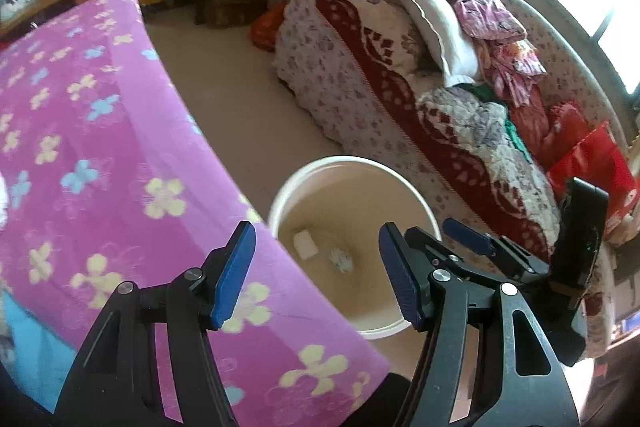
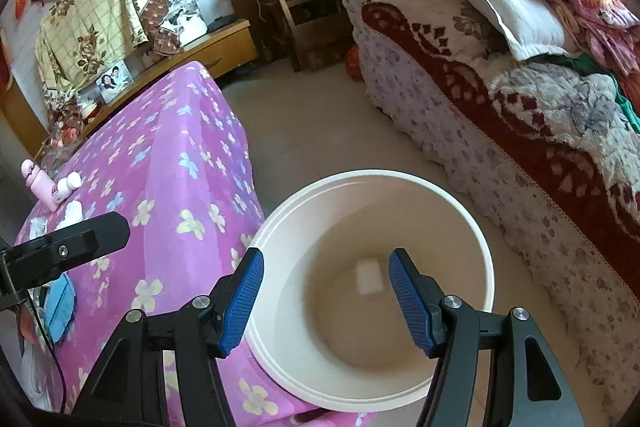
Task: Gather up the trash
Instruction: 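Move both open tools back over the trash pile on the table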
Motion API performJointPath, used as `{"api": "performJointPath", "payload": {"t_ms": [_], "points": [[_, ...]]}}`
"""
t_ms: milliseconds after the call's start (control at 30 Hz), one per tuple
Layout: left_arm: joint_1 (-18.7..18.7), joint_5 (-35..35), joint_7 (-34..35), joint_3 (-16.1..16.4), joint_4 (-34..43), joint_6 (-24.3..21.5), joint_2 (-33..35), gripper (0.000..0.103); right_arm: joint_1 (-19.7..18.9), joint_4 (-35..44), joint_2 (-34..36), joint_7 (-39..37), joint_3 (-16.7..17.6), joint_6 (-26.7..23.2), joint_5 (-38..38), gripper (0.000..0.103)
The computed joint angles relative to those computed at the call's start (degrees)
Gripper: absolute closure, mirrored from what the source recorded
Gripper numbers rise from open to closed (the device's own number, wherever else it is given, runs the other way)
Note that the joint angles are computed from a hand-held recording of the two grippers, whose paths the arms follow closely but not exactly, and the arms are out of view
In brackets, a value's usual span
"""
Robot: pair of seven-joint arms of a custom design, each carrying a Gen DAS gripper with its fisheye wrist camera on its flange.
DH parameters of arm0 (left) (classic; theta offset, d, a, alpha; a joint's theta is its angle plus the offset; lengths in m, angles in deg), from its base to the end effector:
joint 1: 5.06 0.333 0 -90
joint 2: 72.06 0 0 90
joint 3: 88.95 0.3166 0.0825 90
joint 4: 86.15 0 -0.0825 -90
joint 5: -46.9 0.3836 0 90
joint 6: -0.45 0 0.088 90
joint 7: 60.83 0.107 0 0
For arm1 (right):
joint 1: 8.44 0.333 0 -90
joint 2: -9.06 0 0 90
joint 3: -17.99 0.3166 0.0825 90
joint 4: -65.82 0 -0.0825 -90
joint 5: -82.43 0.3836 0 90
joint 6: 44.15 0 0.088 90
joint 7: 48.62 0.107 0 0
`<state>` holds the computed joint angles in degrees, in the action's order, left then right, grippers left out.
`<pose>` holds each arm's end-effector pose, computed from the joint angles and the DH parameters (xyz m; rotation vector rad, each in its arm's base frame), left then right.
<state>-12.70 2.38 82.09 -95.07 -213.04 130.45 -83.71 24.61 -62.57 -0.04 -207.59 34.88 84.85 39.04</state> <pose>0.4951 -0.1420 0.4953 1.1950 -2.6646 1.0243 0.3435 0.3848 0.4562 -1.1767 2.2856 -0.6142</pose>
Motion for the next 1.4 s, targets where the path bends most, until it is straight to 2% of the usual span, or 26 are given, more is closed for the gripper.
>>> {"api": "performJointPath", "payload": {"t_ms": [467,800,1000,1400], "points": [[2.29,0.24,4.25,3.31,-5.75,10.68,-5.53,0.04,3.46,12.87,9.36,-3.74,-0.57,-2.38,-2.86,0.039],[5.54,-0.85,6.99,6.81,-6.88,13.82,-7.32,0.04,8.96,27.65,19.49,-9.74,-3.35,-4.84,-5.32,0.036],[8.26,-1.21,8.47,9.49,-6.31,13.16,-7.19,0.04,12.01,35.81,25.26,-14.06,-5.62,-4.84,-4.7,0.035],[14.97,-0.18,11.68,12.57,-3.53,10.02,-4.94,0.04,18.08,53.95,37.93,-23.9,-10.78,-4.18,-0.95,0.034]]}}
